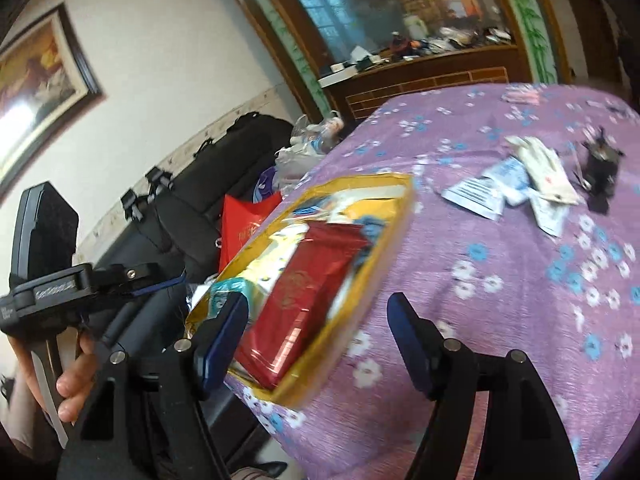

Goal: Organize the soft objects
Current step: 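Carry the red packet and teal pack into the foam tray and release both, then grasp the white red-print packet with the right tool while the left grasps a white paper sheet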

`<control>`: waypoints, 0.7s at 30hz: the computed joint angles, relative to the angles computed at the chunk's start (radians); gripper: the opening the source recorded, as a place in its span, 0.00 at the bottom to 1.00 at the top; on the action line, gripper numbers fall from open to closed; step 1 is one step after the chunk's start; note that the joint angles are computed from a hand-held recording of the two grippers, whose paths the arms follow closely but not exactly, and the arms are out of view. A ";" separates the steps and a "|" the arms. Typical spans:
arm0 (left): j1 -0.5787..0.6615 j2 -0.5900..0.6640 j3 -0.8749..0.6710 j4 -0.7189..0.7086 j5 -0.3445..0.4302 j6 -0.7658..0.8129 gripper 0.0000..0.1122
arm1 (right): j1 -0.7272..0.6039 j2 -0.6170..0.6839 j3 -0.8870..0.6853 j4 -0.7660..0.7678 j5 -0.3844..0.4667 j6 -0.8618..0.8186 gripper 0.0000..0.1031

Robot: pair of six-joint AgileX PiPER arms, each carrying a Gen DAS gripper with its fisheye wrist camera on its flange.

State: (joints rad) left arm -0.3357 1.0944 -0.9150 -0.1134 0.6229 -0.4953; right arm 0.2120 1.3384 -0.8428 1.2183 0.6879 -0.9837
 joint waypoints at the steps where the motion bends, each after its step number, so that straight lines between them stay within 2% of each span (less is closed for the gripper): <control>1: -0.051 0.040 -0.027 0.043 -0.013 -0.053 0.41 | -0.044 0.005 0.000 0.007 0.032 -0.015 0.70; 5: -0.164 0.191 -0.148 0.162 -0.013 -0.139 0.41 | -0.173 0.043 -0.022 0.010 0.113 -0.047 0.70; 7: -0.162 0.252 -0.191 0.117 -0.027 -0.095 0.41 | -0.239 0.085 -0.054 -0.001 0.159 -0.055 0.70; 10: -0.149 0.345 -0.262 0.019 -0.039 0.001 0.41 | -0.293 0.160 -0.130 -0.043 0.169 -0.023 0.70; 14: -0.135 0.456 -0.361 -0.032 -0.032 0.059 0.41 | -0.331 0.339 -0.329 -0.116 0.191 0.080 0.70; 17: -0.109 0.514 -0.413 -0.093 -0.018 0.127 0.41 | -0.304 0.467 -0.509 -0.216 0.168 0.192 0.70; 21: -0.080 0.553 -0.442 -0.132 0.004 0.163 0.41 | -0.270 0.643 -0.773 -0.373 0.181 0.385 0.70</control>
State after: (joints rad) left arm -0.4162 1.6472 -1.3567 -0.2458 0.6273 -0.3325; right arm -0.0576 1.9811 -1.6162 0.8451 0.8685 -0.5990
